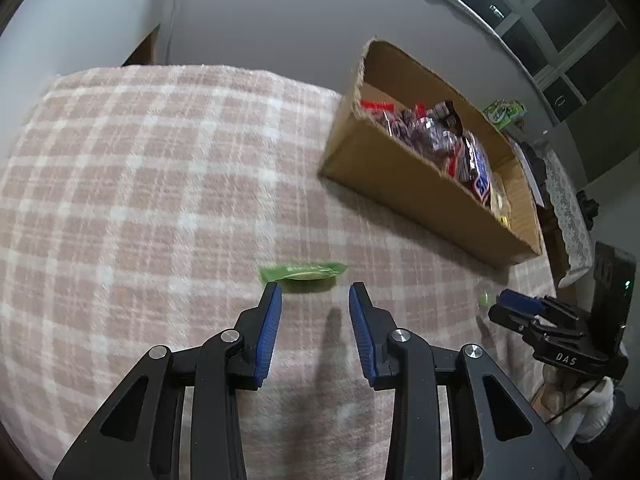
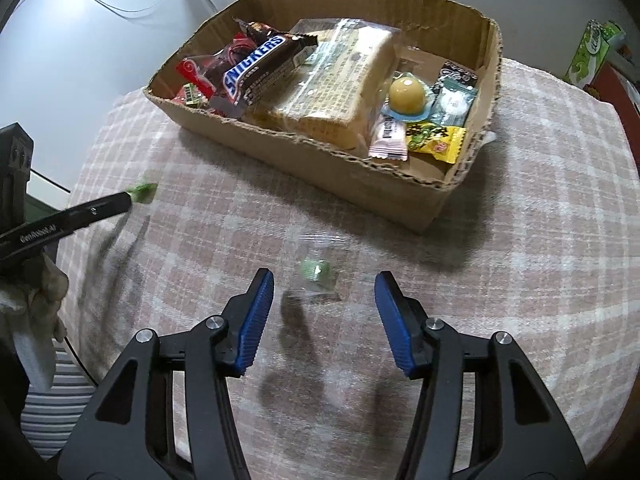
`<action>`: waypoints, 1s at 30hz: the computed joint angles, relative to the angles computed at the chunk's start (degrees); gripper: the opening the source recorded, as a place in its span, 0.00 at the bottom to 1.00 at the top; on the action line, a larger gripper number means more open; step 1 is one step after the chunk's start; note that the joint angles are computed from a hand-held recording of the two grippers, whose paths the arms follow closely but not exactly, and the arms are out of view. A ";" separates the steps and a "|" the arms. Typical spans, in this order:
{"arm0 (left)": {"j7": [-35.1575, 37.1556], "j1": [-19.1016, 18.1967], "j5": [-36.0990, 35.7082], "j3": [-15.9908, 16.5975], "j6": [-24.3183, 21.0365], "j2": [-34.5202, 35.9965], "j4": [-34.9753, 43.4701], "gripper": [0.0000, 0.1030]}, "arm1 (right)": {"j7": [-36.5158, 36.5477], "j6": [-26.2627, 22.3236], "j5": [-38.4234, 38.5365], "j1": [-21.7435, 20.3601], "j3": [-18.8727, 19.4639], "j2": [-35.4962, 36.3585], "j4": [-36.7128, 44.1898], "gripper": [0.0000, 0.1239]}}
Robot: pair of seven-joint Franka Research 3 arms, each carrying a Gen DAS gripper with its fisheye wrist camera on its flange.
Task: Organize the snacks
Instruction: 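Move the left tool to the lime-green packet while the right tool approaches the clear green candy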
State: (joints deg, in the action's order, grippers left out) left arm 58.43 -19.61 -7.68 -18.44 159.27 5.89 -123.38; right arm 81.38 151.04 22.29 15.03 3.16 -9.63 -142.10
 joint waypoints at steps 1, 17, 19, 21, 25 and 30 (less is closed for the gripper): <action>0.75 0.26 -0.58 0.00 0.44 -0.06 -0.08 0.32 | 0.21 -0.11 -0.04 -0.12 -0.08 -0.05 -0.03 0.45; 1.85 0.36 5.06 0.88 -4.96 3.88 6.54 0.32 | -0.16 -0.01 -0.05 0.36 0.26 0.85 0.51 0.45; 0.70 -0.25 7.80 1.14 -5.46 4.93 7.82 0.32 | -0.14 -0.01 -0.24 0.35 0.27 1.18 0.64 0.45; 2.46 -0.83 11.68 1.27 -7.85 6.79 10.89 0.32 | -0.41 -0.23 -0.38 0.42 0.28 1.25 0.76 0.45; 10.35 1.72 7.16 -0.74 -11.50 11.27 16.57 0.32 | -0.40 -0.37 -0.80 0.32 0.24 1.04 0.59 0.45; 14.57 4.75 -1.48 -2.45 -12.33 12.76 17.27 0.32 | 0.32 -0.27 -0.13 0.24 0.14 1.08 0.39 0.45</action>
State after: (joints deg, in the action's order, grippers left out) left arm 73.01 -14.87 -9.16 -20.89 146.94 18.65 -106.11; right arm 81.71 150.77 22.16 15.27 3.30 -8.55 -141.71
